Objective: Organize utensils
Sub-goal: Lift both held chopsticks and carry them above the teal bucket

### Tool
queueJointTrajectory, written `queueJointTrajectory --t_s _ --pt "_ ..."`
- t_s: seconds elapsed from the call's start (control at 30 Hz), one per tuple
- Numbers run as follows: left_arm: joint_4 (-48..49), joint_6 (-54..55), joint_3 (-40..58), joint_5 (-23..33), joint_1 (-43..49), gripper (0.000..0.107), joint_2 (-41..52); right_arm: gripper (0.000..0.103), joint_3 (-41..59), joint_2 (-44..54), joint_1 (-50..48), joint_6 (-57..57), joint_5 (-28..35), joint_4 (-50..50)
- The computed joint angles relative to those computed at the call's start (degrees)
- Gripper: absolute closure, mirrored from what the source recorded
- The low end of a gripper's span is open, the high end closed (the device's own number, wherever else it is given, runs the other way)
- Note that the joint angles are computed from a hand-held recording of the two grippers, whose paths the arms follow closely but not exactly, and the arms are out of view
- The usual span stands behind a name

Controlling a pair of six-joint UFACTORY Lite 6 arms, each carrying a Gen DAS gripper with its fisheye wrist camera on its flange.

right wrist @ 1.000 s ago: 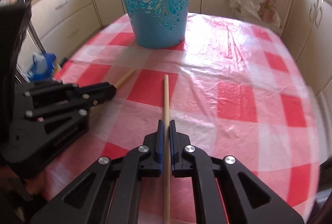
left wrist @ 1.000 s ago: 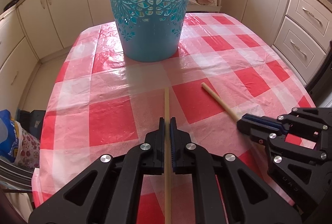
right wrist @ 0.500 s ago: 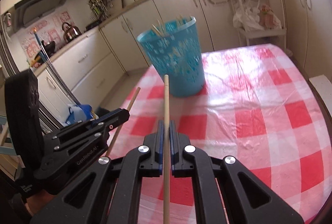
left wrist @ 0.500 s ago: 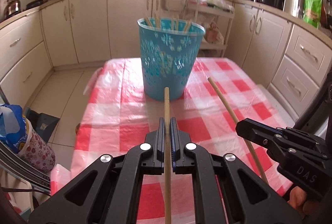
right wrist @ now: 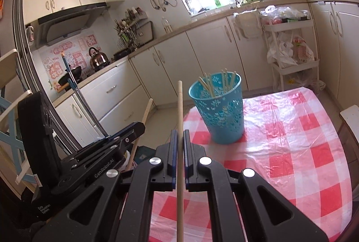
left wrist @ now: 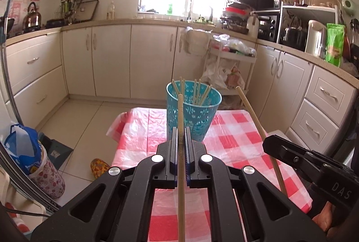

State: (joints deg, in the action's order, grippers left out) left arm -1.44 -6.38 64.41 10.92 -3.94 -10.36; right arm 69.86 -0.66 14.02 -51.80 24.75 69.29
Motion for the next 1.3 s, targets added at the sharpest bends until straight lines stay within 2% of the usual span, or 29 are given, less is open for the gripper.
queueJointTrajectory --t_s 0.17,0.53,1.03,1.3 --pt "2.4 -2.7 0.7 0.3 -0.2 0.102 -1.4 0.097 0.9 -1.3 0.8 1.0 0.0 -0.5" --pt "0.1 -1.1 1.6 0.3 0.2 0.102 -2.6 0.097 2.0 -1.7 0.3 -0.4 0.4 1.8" --pt "1.0 -2.5 5.2 -1.7 -0.3 0.102 0.5 0.097 7.0 2.2 -0.2 -4.0 -0.5 6.8" --pt "-14.8 12.4 12.5 -3.5 2.1 0.102 7.0 0.097 16.0 9.5 -0.8 -6.0 -2.2 10.6"
